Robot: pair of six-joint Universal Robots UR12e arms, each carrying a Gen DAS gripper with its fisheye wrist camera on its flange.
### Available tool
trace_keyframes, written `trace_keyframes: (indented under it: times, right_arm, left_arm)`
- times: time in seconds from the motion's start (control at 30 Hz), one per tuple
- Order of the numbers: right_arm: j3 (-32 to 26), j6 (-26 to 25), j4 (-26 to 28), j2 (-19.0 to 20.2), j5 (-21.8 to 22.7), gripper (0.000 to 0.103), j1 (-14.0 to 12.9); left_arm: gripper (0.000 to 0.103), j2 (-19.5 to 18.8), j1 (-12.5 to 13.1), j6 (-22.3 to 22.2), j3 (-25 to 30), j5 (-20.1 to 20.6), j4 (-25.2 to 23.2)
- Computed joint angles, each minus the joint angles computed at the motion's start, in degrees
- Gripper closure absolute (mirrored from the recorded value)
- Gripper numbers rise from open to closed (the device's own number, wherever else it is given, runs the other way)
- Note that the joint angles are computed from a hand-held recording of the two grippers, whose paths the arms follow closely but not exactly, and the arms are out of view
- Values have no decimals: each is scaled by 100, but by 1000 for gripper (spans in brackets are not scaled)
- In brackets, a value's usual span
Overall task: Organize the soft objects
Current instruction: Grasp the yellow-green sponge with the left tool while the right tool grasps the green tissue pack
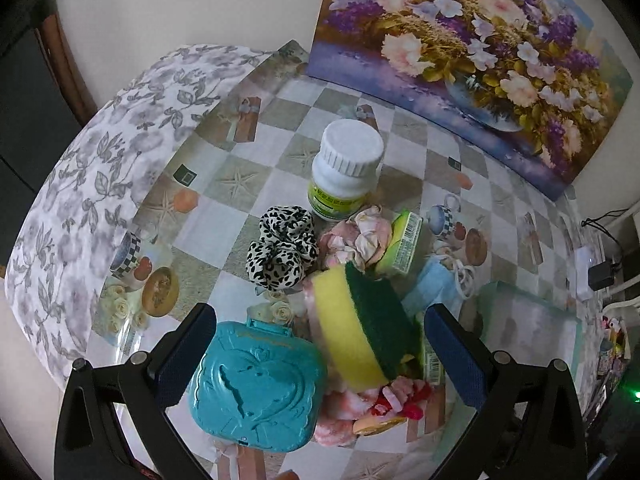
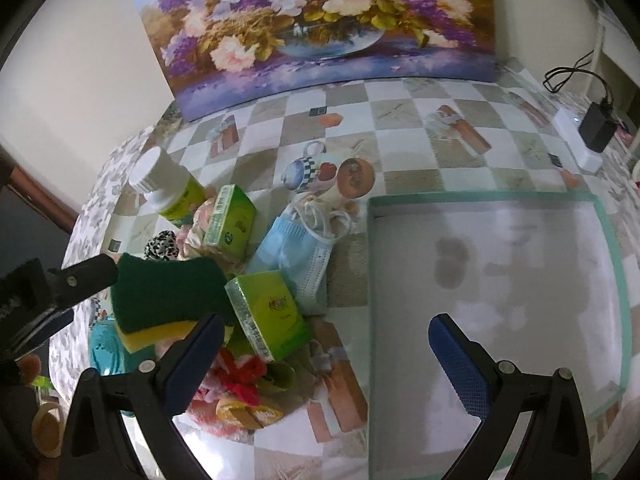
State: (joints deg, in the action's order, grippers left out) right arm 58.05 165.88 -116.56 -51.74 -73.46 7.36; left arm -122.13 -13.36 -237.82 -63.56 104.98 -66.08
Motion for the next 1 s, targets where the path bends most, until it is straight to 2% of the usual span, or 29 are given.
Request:
trace_keyframes:
  times: [0.23,0.47,0.53,0.63,0.77,0.93,1.0]
  right_arm:
    - [1,-336,72,59,-42,16,79]
    - [-21,-591,198,128,52,25,124]
    - [-35,-690,267,148,31,27,149]
    - [-18,-787,254,166,-45,34,186]
    - [-43,-792,323,200,114,43,166]
    - [-84,-824,452,218,278,59,141]
    - [-101,-804,486,218,371,66,120]
  left_arm:
    - [0,-6,30,167,-47,-256,205]
    - [2,-72,44,212,-11,-437,186]
    - [11,-67,52,198,-38,-499,232]
    - [18,-91,60,242,-39,-611,279]
    - [33,-163,33,396,62,-584,200]
    - [57,-243,26,573,164,-678,74]
    - [60,-248,32,563,161,-703,47]
